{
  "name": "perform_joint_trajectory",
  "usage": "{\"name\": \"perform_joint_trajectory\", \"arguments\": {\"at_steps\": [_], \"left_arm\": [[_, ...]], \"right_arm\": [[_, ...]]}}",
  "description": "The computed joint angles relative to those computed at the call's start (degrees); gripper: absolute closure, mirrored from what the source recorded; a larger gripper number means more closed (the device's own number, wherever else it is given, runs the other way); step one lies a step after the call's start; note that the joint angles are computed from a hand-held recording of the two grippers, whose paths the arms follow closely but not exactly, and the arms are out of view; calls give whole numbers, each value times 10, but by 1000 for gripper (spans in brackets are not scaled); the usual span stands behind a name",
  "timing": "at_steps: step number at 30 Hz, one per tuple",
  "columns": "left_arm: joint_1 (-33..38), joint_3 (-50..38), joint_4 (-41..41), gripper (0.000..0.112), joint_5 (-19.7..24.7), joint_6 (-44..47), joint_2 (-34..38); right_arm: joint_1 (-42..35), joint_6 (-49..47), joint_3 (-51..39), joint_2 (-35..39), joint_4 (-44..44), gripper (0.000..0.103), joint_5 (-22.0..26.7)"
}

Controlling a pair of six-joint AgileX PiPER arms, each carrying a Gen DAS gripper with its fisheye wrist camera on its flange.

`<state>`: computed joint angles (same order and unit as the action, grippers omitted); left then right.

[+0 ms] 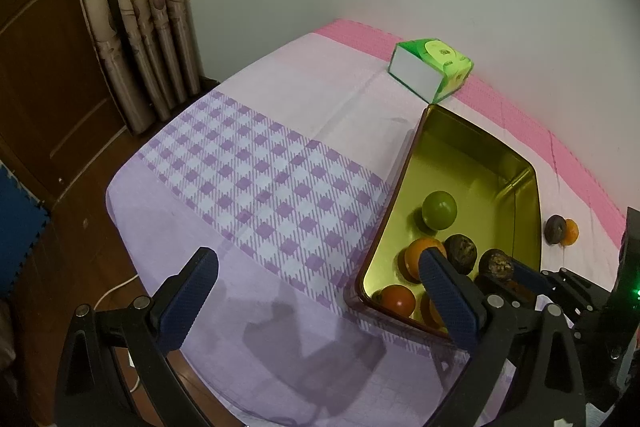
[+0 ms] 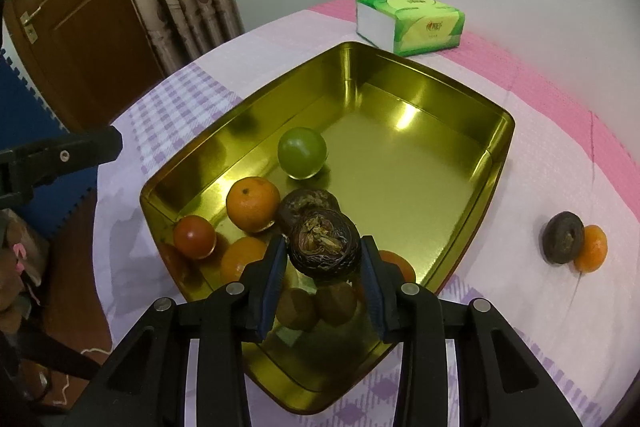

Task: Organize fruits
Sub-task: 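Lower the dark fruit into the tray and open the right gripper, then withdraw the open right gripper from the tray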

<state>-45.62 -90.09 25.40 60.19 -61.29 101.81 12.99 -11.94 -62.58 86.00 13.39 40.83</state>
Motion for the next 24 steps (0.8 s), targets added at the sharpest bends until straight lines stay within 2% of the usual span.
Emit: {"name": "perform_joint_trajectory", "arguments": {"at_steps": [12, 17, 20, 24], "left_arm": [[1, -4, -8, 13, 2, 9, 8], [2, -3, -9, 13, 2, 10, 9], [1, -4, -9, 13, 1, 10, 9], [-3, -7, -7, 13, -1, 16, 14]], "right_arm": [[-3, -12, 4, -8, 14, 61, -2], [-22, -27, 15, -44, 30, 41, -14], [-62, -42, 25, -69, 39, 37, -20], [-156, -78, 35, -84, 57, 29, -18]]}}
